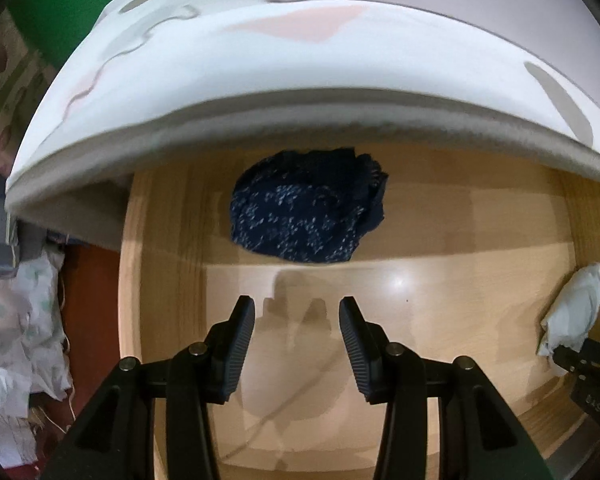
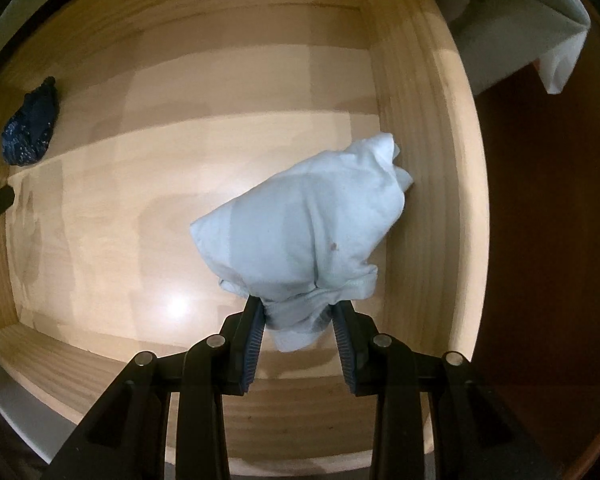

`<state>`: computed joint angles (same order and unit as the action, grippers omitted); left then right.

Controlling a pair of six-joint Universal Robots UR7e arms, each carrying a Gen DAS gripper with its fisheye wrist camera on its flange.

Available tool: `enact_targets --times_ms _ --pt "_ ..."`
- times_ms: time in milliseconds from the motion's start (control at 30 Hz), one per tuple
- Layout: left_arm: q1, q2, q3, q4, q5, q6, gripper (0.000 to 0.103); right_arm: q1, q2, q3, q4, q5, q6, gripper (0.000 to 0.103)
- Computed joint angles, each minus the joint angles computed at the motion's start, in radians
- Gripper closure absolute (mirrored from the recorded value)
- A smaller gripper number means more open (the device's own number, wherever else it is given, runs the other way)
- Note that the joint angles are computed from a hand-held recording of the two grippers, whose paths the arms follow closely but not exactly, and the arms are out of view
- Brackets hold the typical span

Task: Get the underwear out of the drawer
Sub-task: 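Lower the left tool onto the navy floral lace underwear and close on it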

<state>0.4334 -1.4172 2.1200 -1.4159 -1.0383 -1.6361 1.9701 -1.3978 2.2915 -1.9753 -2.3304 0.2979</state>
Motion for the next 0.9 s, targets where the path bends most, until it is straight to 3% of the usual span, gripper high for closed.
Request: enact_targets --times_ms 500,900 --pt "0.066 -0.029 0.018 -0.095 0.017 0.065 0.058 0.008 0.016 -0.041 0.061 0.001 0.014 0.073" --pt "0.105 -0.013 0.004 -0.093 0.062 0.108 0.058 -0.006 0.033 -0.020 0.019 -0.001 -0.007 0.072"
